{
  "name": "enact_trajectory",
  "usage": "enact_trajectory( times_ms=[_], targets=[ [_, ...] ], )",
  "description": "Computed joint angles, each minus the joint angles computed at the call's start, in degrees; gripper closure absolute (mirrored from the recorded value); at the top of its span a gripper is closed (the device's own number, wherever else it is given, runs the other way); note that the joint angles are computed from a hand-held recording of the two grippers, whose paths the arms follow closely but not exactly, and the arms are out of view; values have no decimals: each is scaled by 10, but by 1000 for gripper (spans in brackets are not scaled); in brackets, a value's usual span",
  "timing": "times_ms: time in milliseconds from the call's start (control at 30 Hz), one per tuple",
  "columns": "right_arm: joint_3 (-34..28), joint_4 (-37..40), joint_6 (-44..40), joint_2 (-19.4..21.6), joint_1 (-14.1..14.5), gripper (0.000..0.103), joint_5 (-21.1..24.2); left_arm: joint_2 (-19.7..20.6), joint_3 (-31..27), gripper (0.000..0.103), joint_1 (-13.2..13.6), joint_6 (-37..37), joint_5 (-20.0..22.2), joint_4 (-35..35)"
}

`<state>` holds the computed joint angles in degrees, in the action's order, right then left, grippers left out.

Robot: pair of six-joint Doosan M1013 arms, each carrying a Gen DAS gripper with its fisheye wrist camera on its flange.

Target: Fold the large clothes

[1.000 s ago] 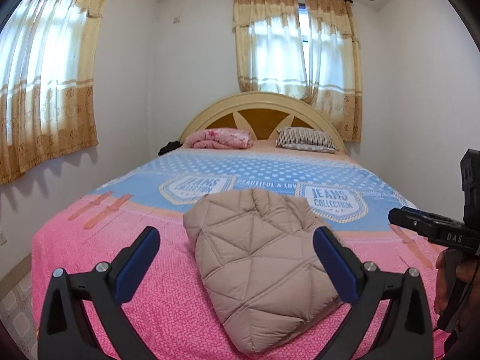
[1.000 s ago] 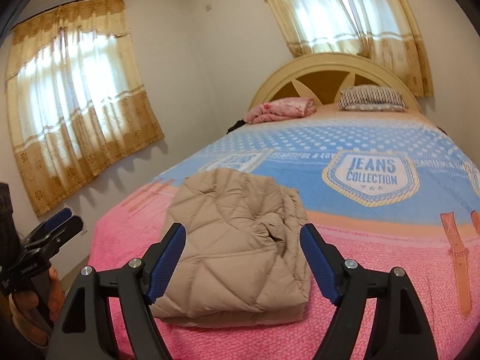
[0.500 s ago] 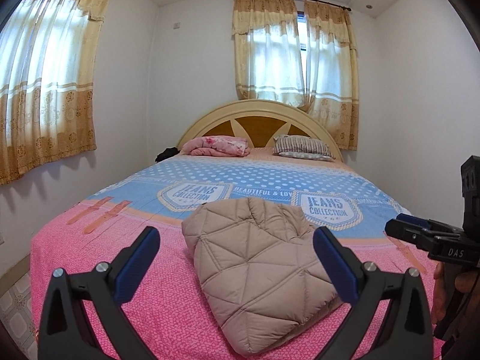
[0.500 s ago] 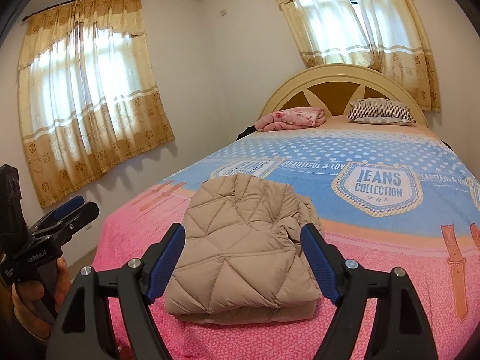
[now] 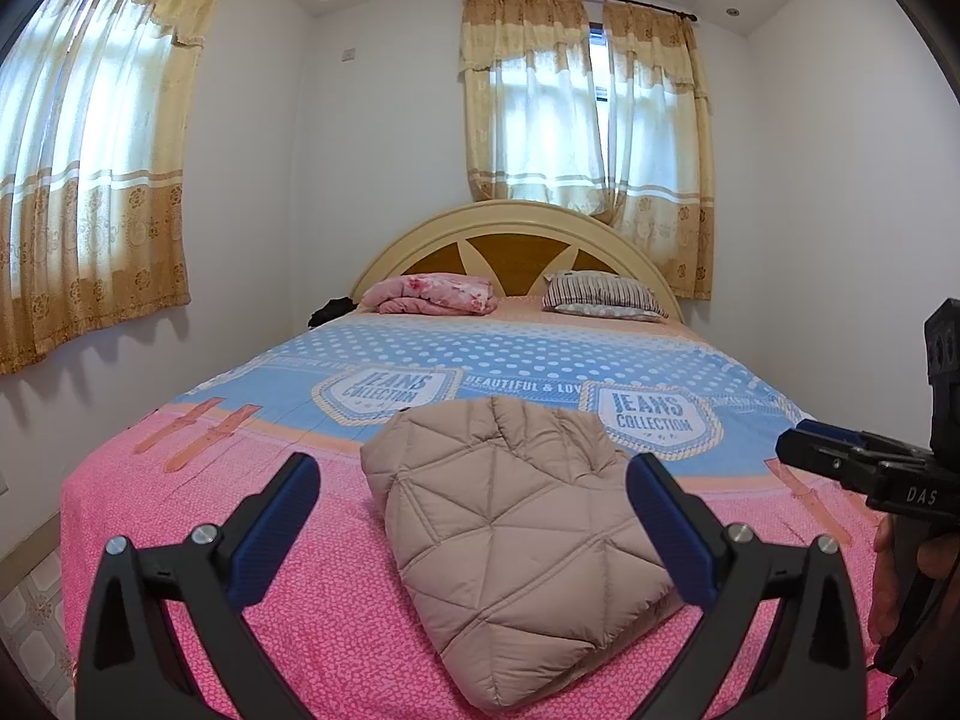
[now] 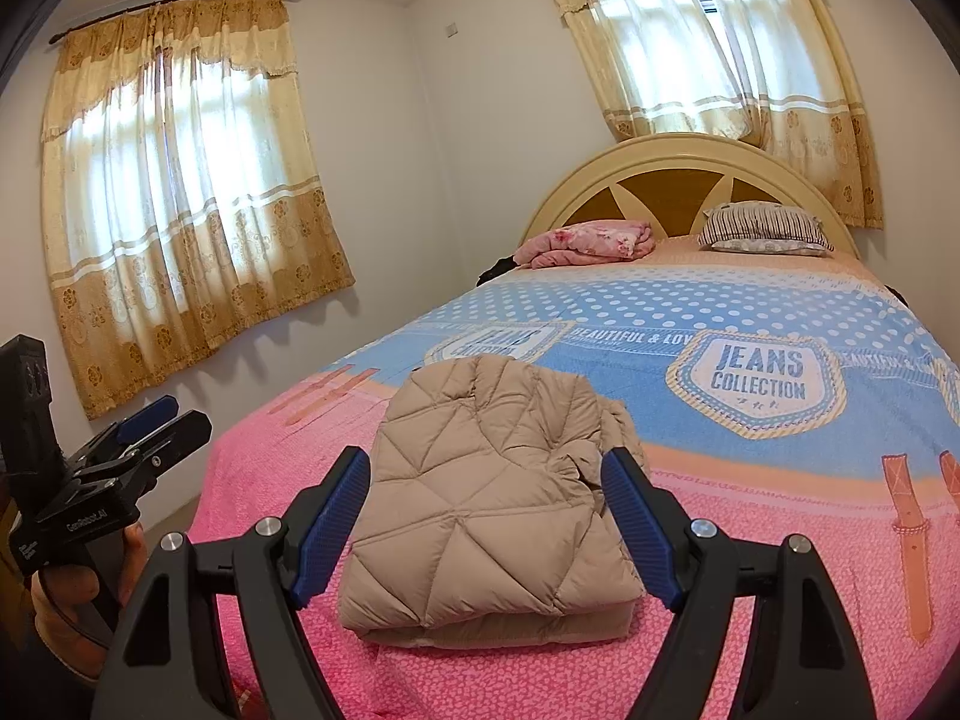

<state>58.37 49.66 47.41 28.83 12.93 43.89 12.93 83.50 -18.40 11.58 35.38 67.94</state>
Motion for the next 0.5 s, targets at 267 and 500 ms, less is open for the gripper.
enact_trajectory(
  times_ms=[267, 500],
  targets=[
    [1, -1, 2, -1, 0, 23, -1, -1, 1, 0, 0, 1, 0, 1],
    [5, 10, -11, -3, -1, 23, 1, -1, 1, 0, 0, 5, 0, -5]
  ],
)
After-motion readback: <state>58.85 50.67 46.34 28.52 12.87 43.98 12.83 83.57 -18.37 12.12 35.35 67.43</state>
